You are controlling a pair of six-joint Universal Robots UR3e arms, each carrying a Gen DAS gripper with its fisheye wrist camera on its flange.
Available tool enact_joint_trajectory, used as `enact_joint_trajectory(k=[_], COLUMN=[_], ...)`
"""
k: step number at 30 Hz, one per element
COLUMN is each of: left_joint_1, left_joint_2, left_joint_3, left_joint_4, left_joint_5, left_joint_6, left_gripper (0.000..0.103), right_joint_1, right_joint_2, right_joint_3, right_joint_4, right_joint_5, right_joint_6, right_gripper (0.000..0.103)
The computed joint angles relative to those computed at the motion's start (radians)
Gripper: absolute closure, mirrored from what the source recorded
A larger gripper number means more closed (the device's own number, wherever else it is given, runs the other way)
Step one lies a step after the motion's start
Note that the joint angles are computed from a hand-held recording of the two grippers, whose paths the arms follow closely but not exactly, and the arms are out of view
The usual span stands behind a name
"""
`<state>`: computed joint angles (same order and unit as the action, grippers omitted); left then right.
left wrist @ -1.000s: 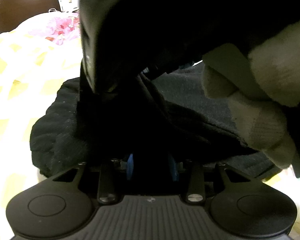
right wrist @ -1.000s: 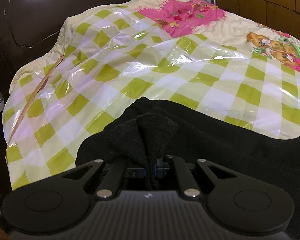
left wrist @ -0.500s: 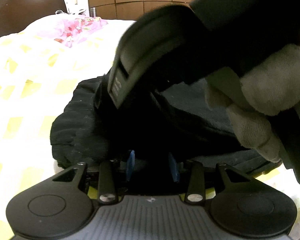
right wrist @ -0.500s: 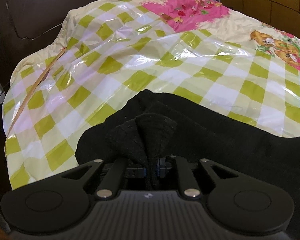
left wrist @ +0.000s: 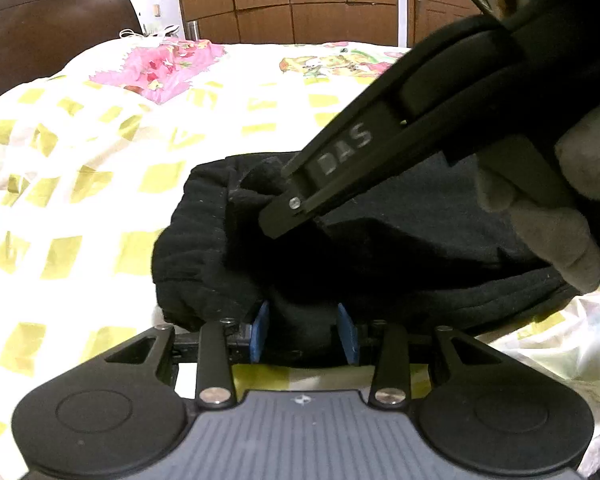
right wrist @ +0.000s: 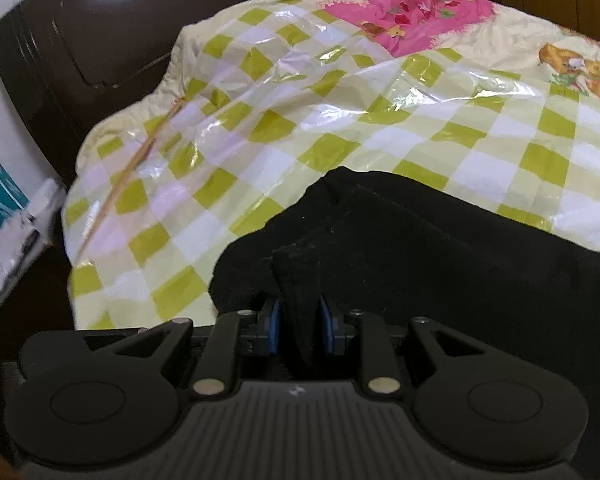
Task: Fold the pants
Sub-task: 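Fold the held end onto the pants with the right gripper and press down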
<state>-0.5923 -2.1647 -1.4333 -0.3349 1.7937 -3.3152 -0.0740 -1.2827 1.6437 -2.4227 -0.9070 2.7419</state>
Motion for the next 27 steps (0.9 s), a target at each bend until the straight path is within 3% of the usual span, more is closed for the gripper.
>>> enact_joint_trajectory(k=[7,10,14,17,20,22,25,27], left_joint_1=[0.002,0.004,0.02,0.031,0.041,0.038,0.033,0.024], left_joint_2=[-0.026,-0.025,0.0,0.015,0.038,0.029,0.038,0.047], left_joint_3=[0.047,0.048,-0.007,-0.045,-0.079,-0.062,-0.067,-0.065], left_joint_4=[-0.016,-0.017,0.026,0.056,0.068,0.056,0.042,0.028], left_joint_5=[0.002,-0.002,-0.017,-0.031,-0.041,-0.037,-0.031,-0.023], left_joint_6=[-0.023,-0.016,-0.017,-0.018,-0.018,-0.018,-0.02,-0.024], left_gripper=[0.052,0.052,0.052,0.052,0.052,0.052,0.052,0.052], right_joint_1=[0.023,0.054,0.012,-0.03,-0.028,0.009,0.067,0.07], right_joint_2=[0.034,0.058,0.058,0.019,0.037,0.075,0.15,0.161], right_joint_3=[-0.023,-0.026,-0.039,-0.016,-0.049,-0.1,-0.209,-0.174], right_joint_4=[-0.05,-0.119,-0.103,-0.179,-0.268,-0.25,-0.04,-0.054], right_joint_5=[-0.043,-0.109,-0.035,0.04,0.053,0.011,-0.043,-0.039], right_joint_6=[0.042,0.084,0.183,0.287,0.37,0.352,0.236,0.226], right_gripper=[0.08,0.096,0.097,0.097,0.097,0.096,0.093,0.091])
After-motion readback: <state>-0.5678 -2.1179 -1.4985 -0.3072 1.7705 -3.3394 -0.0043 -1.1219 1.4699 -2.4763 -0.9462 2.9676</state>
